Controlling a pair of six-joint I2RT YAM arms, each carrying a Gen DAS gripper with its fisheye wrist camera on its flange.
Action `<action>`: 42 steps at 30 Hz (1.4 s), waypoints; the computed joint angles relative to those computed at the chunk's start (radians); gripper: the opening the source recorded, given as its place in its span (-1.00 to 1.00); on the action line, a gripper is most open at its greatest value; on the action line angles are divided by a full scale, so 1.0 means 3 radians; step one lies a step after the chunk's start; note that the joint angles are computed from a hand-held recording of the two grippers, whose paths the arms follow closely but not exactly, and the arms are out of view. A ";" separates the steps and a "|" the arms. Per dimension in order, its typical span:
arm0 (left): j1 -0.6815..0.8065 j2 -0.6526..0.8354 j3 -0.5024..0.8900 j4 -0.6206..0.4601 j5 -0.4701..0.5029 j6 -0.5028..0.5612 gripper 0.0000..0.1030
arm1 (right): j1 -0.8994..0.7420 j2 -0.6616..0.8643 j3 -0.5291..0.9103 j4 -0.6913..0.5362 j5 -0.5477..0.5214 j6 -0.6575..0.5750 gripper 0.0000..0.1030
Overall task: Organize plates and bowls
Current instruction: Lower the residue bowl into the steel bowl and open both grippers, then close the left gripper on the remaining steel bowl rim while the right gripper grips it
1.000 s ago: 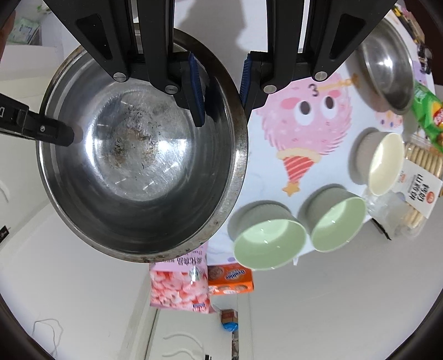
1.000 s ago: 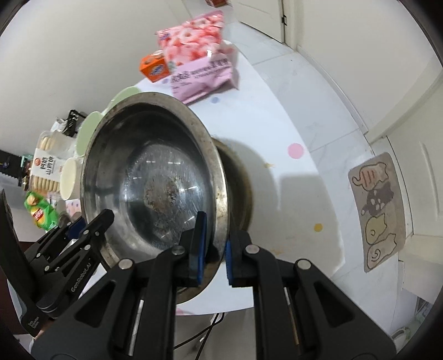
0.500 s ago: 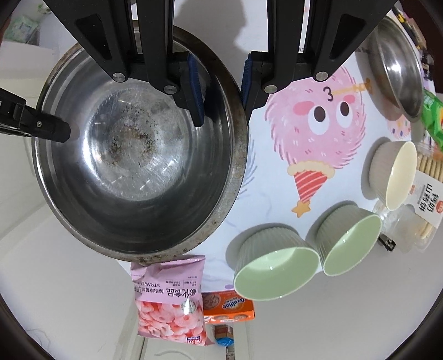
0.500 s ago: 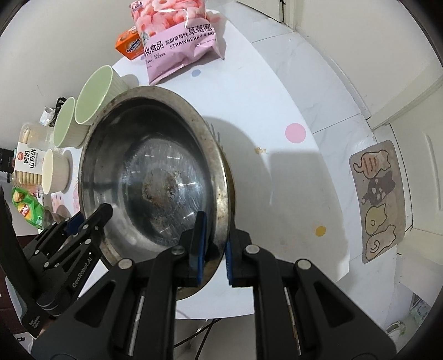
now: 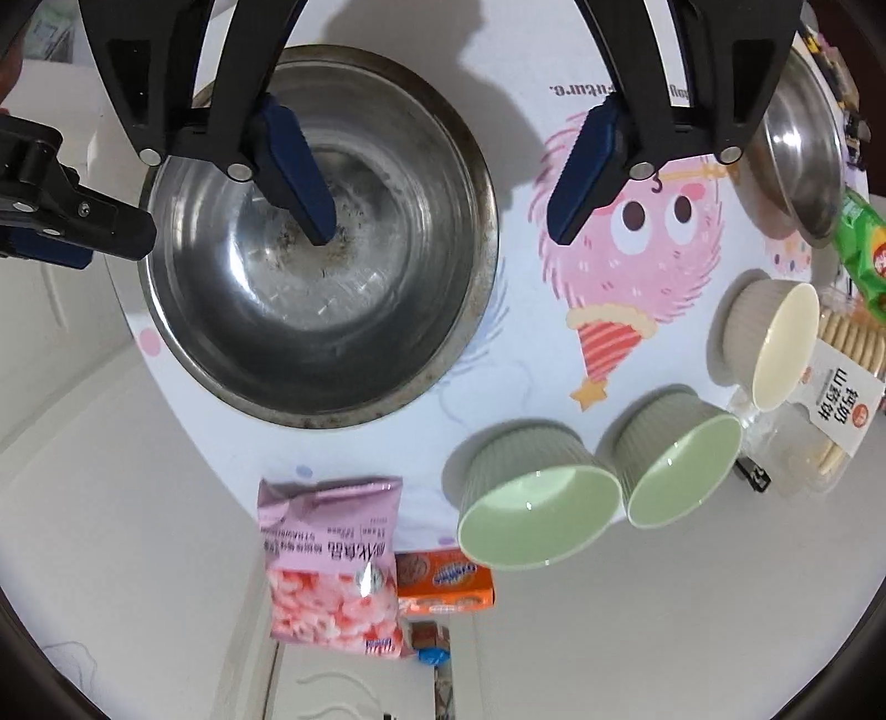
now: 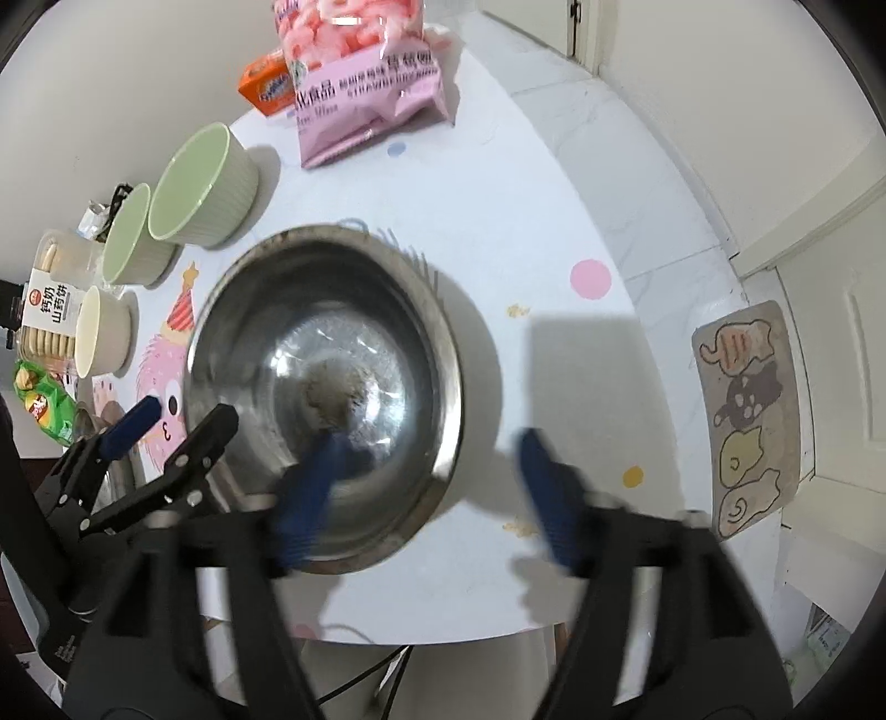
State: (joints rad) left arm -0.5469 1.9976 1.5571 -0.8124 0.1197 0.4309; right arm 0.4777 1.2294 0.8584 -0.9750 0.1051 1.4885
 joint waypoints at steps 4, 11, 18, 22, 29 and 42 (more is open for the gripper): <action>0.0032 0.0053 0.0154 -0.0196 0.0113 0.0018 0.72 | 0.0054 -0.0007 0.0062 -0.0100 0.0092 0.0066 0.88; 0.0108 -0.0096 0.0044 -0.0161 0.0054 0.0049 0.98 | 0.0198 0.0041 0.0185 -0.0178 0.0260 0.0208 0.99; 0.0332 -0.0222 0.0001 -0.0142 0.0008 0.0094 1.00 | 0.0341 0.0238 0.0403 -0.0213 0.0370 0.0245 0.99; 0.0584 -0.0267 0.0014 -0.0141 0.0096 0.0167 1.00 | 0.0370 0.0444 0.0585 -0.0120 0.0351 0.0162 0.99; 0.1293 0.0191 0.0818 -0.0940 0.0930 0.0505 1.00 | 0.0474 0.1145 0.1241 0.0247 0.0420 -0.0202 1.00; 0.2262 0.1148 0.2442 -0.1120 0.0213 -0.0162 1.00 | 0.0651 0.2801 0.3278 0.0194 0.0426 -0.1024 0.99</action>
